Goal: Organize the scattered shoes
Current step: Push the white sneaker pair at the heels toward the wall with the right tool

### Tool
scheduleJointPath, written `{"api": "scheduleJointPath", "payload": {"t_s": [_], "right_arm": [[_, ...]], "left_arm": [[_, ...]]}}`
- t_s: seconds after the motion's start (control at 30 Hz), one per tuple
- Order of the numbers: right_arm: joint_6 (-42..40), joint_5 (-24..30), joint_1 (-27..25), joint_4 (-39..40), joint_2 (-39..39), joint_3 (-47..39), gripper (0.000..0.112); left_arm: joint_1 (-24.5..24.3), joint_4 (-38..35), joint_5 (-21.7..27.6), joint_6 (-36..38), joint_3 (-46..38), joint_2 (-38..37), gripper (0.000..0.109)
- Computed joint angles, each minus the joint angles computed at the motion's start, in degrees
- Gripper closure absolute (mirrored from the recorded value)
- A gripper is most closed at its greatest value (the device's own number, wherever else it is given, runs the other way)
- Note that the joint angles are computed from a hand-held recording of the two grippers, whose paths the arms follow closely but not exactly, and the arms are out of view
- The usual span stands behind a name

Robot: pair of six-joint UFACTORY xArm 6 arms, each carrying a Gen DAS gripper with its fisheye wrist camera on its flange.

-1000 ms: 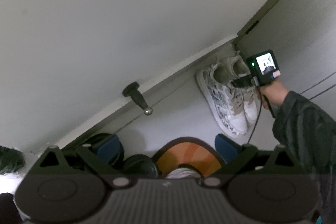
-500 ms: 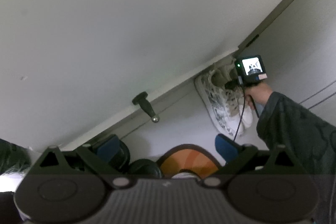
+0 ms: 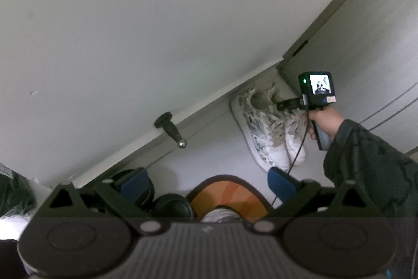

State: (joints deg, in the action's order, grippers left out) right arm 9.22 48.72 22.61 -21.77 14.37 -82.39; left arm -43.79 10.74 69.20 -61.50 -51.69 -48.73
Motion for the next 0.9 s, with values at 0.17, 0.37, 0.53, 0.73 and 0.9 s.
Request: {"api": "scheduleJointPath", "payload": {"t_s": [0.17,0.37,0.53,0.73,0.9], "right_arm": [[6.4,2.6,0.8,-0.3,-1.7,0.0,0.072],[7.6,-0.3,-0.9,2.9,4.8,-4.7,0.072],[7.6,-7.9,-1.8,3.9,3.5,-1.5,0.054],[-2.5,-0.3,-2.5,12.4,7.2,-7.5,0.055],[-2.6,4.8,-2.2,11.3,11.1,-11.7,0.076]], "left_arm": [[0.2,-0.4,-1.1,-0.2,0.5,-0.6,0.009],[1.1,-1.3,-1.9,0.5,1.5,-0.7,0.009],[3.4,-4.1,-3.8,1.3,3.1,-0.8,0.009],[4.3,-6.1,-5.8,2.9,3.8,0.7,0.009],[4.2,-6.4,-5.9,3.3,4.1,1.4,0.009]]}}
